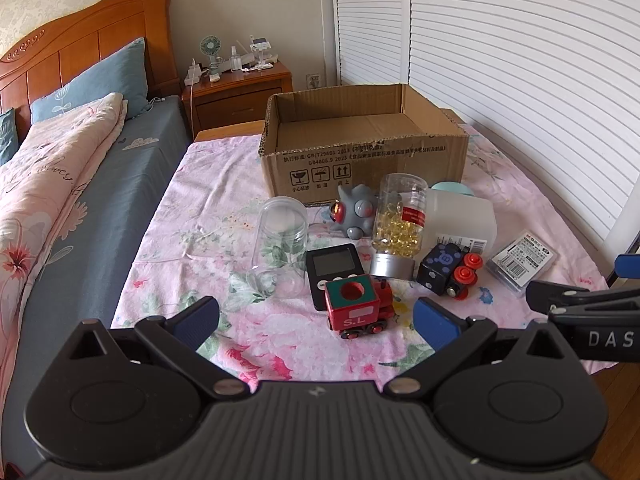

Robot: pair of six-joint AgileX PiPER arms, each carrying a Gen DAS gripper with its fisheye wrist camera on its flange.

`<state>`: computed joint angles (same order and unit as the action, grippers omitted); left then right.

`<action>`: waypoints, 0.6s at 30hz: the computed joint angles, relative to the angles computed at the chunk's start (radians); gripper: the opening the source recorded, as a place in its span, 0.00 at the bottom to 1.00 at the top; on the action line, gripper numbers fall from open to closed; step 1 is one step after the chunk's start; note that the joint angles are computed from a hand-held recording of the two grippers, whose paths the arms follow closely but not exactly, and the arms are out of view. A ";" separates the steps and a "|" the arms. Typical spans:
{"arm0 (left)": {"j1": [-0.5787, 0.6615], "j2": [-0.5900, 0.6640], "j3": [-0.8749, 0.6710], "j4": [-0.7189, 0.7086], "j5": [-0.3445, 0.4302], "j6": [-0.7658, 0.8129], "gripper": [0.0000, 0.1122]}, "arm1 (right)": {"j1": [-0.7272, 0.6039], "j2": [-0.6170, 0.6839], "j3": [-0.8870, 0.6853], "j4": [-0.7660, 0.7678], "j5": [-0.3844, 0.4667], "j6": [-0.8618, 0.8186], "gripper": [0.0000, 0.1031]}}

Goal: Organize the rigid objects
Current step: 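Move the right tool toward the white card pack while the left tool approaches the red S.L train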

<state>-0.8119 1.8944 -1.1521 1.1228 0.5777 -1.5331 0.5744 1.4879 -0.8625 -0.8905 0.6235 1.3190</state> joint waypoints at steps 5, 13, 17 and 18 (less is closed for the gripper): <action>-0.002 0.004 -0.004 0.001 0.004 -0.002 0.91 | -0.003 -0.002 0.000 0.003 -0.001 -0.006 1.00; -0.005 0.007 -0.014 -0.008 0.013 -0.001 0.91 | -0.017 -0.002 -0.004 0.003 -0.009 -0.027 1.00; -0.004 0.008 -0.019 -0.018 0.014 0.007 0.91 | -0.016 0.000 -0.004 0.000 -0.008 -0.028 1.00; -0.004 0.010 -0.022 -0.022 0.016 0.010 0.91 | -0.018 0.000 -0.004 0.001 -0.010 -0.030 1.00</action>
